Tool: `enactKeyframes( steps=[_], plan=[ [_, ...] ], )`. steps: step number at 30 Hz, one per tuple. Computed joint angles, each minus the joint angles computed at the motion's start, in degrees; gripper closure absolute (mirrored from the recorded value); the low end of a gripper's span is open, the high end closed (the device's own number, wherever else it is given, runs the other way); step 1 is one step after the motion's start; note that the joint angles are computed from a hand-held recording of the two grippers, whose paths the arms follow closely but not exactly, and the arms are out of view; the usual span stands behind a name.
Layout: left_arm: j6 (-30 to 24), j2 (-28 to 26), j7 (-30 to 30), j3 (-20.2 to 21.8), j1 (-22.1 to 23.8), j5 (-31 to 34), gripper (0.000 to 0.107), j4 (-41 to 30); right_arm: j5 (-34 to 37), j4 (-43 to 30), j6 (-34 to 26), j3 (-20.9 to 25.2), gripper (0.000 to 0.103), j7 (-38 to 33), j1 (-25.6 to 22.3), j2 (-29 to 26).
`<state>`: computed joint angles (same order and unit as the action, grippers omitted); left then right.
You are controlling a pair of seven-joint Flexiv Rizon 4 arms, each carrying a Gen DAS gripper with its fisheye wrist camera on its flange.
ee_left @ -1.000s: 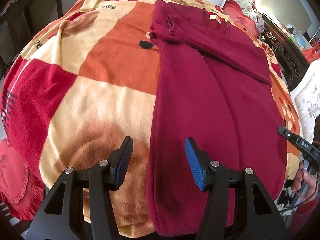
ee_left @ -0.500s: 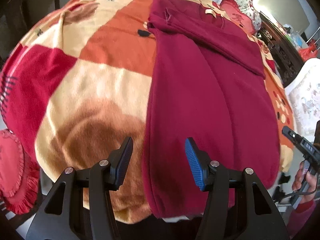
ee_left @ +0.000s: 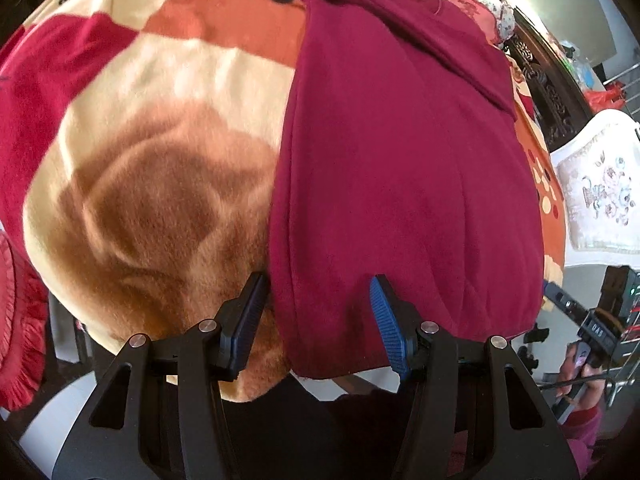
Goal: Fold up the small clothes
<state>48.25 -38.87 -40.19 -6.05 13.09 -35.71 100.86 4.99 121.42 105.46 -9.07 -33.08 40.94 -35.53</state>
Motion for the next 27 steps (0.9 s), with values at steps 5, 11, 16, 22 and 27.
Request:
enactKeyframes(
  steps=[5, 11, 16, 22, 27],
  plan=[
    [0.44, 0.13, 0.11, 0.11, -0.16, 0.30, 0.053, 0.08, -3.16, -1.93, 1.04, 8.09, 0.051, -1.00, -7.10, -1.64],
    [0.10, 0.32, 0.35, -0.24, -0.18, 0.19, 0.053, 0.45, -6.44, -3.37, 4.08, 16.48, 0.051, -1.19, -14.15, -4.12],
    [-2.44, -0.04, 0.40, -0.30, 0.38, -0.49, 0.053, -0.30, -6.63, -4.09, 8.40, 18.99, 0.051, 0.59, -16.31, -6.58],
    [-2.68, 0.09, 1.64, -0.34, 0.56, -0.78, 0.060, -0.35, -3.60, -3.79, 9.68, 13.64, 0.084, 0.19, -10.64, -5.82],
    [-3.55, 0.29, 4.03, -0.78, 0.66, -0.96, 0.097, -0.30, -1.82, -3.99, 7.82, 9.65, 0.092, -2.70, -6.78, -3.59]
  ],
)
